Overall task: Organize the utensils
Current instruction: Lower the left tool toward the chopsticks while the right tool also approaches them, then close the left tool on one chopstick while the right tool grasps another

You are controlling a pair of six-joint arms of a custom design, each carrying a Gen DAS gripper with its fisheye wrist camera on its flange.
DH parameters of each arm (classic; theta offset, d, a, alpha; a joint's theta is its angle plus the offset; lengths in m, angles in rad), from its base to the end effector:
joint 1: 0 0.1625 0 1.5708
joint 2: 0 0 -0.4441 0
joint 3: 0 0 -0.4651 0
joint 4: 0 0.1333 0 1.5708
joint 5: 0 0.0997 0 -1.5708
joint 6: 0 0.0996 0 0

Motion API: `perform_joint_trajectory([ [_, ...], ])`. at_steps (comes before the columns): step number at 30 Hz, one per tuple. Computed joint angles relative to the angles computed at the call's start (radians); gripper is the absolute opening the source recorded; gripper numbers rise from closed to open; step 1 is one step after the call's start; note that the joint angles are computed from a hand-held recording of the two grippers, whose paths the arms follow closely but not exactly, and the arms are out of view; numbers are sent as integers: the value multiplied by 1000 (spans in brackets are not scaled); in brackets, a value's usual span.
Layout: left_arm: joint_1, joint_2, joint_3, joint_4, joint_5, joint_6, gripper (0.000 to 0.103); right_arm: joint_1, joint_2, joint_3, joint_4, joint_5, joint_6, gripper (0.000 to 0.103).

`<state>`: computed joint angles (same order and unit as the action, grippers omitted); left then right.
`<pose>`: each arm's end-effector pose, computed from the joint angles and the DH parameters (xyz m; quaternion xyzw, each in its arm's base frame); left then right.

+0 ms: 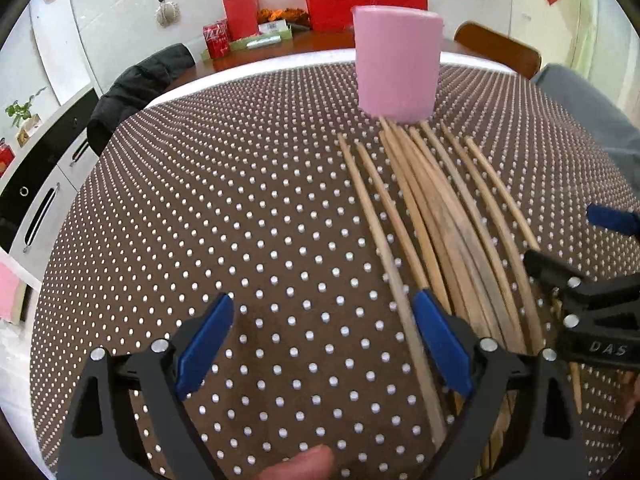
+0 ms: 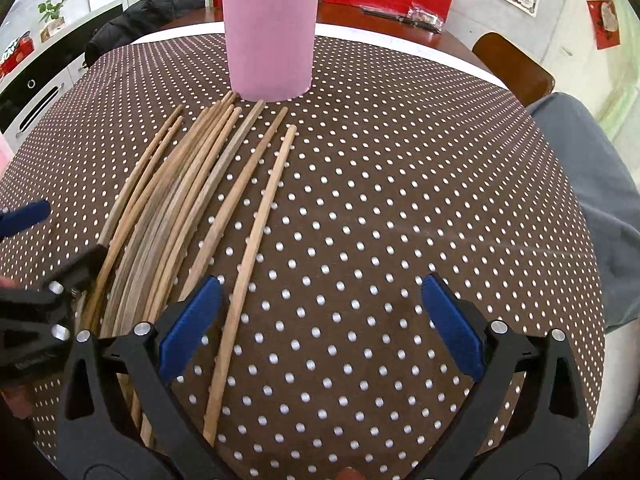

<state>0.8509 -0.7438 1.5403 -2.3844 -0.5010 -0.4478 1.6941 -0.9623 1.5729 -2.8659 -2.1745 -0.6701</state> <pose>-0.3302 -0.7113 0.0846 0.1124 0.8529 -0.2871 0.4212 0.1701 -0.7488 0.2597 0.2555 -0.8681 0.2329 0.3562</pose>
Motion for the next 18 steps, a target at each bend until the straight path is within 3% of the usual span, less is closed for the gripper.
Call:
perform_joint_trajectory([
  [7, 7, -22, 4, 17, -26, -3, 91, -14, -18, -3, 55, 28, 18, 97],
  [12, 20, 16, -66, 52, -8, 34, 91, -9, 16, -63, 118, 48, 49, 86],
  [16, 34, 25, -100, 70, -47, 54, 90, -4, 40, -108, 156, 60, 52, 61],
  [17, 39, 21, -99, 48, -79, 76, 83, -4, 40, -112, 162, 65, 50, 50],
  [18, 45, 11, -95, 21, -134, 95, 67, -2, 42, -119, 172, 67, 45, 41],
])
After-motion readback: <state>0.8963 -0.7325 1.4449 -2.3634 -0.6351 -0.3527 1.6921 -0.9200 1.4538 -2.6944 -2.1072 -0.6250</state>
